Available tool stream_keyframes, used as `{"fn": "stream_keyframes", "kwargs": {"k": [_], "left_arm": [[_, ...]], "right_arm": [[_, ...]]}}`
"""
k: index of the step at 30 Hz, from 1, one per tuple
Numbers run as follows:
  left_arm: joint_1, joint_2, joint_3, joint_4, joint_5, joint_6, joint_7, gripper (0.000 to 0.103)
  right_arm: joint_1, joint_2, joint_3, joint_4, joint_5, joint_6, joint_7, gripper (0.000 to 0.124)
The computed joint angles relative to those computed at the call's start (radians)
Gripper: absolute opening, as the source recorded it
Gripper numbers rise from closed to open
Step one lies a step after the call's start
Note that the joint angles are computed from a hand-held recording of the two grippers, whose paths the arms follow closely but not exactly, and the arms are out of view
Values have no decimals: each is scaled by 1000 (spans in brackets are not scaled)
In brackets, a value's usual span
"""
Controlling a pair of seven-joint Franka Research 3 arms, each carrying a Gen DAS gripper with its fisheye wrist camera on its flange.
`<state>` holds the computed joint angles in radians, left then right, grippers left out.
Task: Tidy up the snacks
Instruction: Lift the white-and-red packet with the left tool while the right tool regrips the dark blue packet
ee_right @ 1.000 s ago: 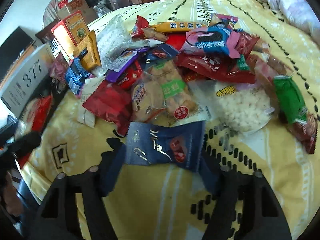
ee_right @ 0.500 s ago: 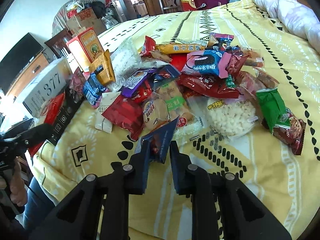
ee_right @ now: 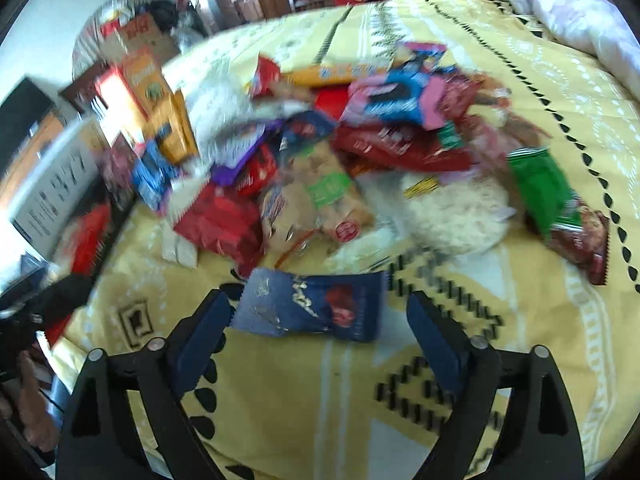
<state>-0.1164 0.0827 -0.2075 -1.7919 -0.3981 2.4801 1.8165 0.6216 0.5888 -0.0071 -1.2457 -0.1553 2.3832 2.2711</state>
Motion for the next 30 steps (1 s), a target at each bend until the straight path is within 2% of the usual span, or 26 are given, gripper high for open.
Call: {"fn": "stream_keyframes", "kwargs": {"k": [1,4,6,8,10,11,14,16,18,20,23,25,27,30], "left_arm": [[0,2,0,2,-1,-3,0,72],[-2,6,-4,6,-1,-9,7,72],[-2,6,-6,6,-7,-12,15,72],[-4,5,-7,5,-10,-12,19,72],[-3,3,-7,3,-21,-10,22,72],[-3,0,-8,2,-27,-6,26,72],[-5,-4,-6,1,-33,7,37,73],[-4,1,-4,6,-28,-1,32,73],[-2,1,-2,4,-29,-3,24,73],[0,2,0,3,-26,-4,19,73],[3,7,-2,8,-38,-8,18,73],[4,9,-3,8,-40,-11,21,73],[6,12,-5,12,-53,-22,25,73],[7,16,-6,20,-57,-32,32,73]], "right_arm": [[1,22,2,34,0,-41,-10,94],[7,17,-12,-5,-19,-2,-5,79],[-4,-8,-10,-45,-13,36,-2,58],[-17,-36,-6,-92,-4,76,-4,52],[-16,-60,-11,-125,-14,97,2,28],[-15,-70,-13,-138,-21,106,4,21],[0,-89,-24,-151,-66,114,12,21],[-17,-66,-1,-107,-40,54,-35,26],[-10,-82,-14,-132,-65,50,-16,53],[3,-95,-24,-140,-112,27,-32,56],[45,-81,-51,-90,-256,-73,-90,72],[38,-69,-37,-66,-288,-87,-169,76],[4,-39,5,-20,-251,-89,-331,76],[-29,5,43,35,-164,-90,-509,75]]}}
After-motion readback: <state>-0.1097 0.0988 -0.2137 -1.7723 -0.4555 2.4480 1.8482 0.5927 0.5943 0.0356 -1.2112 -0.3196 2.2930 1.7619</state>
